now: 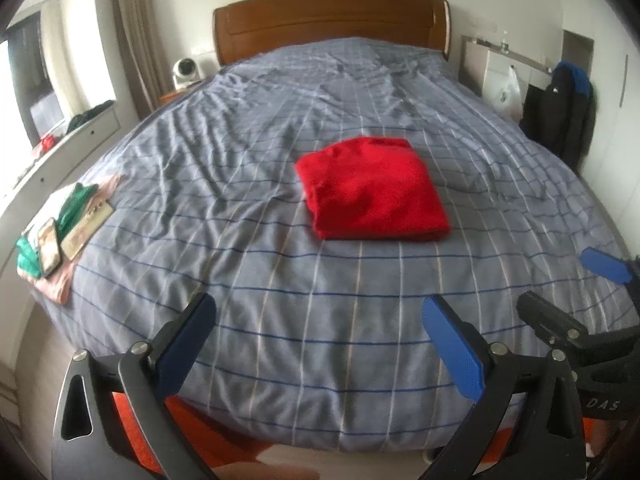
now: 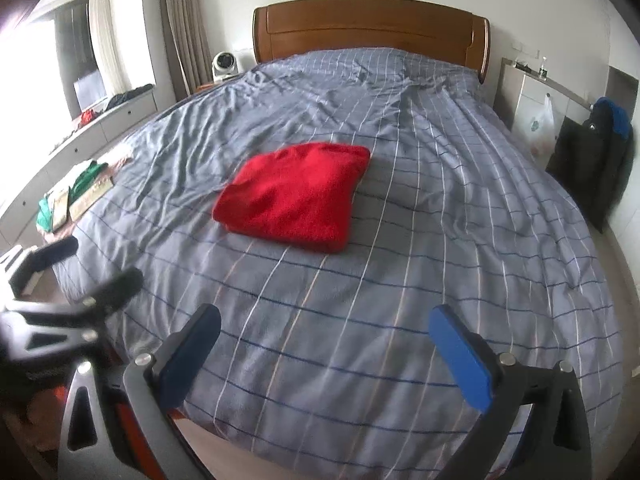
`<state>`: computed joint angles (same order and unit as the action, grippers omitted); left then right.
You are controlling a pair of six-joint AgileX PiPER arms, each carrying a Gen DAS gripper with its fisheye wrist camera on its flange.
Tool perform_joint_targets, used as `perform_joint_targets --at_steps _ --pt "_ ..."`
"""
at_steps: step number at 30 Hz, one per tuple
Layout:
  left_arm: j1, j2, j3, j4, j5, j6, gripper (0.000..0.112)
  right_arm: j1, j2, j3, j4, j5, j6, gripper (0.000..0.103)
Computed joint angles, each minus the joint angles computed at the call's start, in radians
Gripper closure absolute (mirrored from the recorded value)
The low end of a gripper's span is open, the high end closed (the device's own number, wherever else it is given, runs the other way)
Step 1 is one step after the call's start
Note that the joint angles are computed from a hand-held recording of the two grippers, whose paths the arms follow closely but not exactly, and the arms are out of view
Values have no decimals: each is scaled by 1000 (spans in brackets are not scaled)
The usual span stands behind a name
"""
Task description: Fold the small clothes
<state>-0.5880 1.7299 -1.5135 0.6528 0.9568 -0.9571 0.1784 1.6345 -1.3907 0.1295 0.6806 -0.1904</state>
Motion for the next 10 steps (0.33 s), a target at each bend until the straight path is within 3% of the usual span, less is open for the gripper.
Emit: perform_joint_targets --at_steps 10 --pt "-24 -17 39 57 -32 -64 10 -4 4 6 -27 -9 26 1"
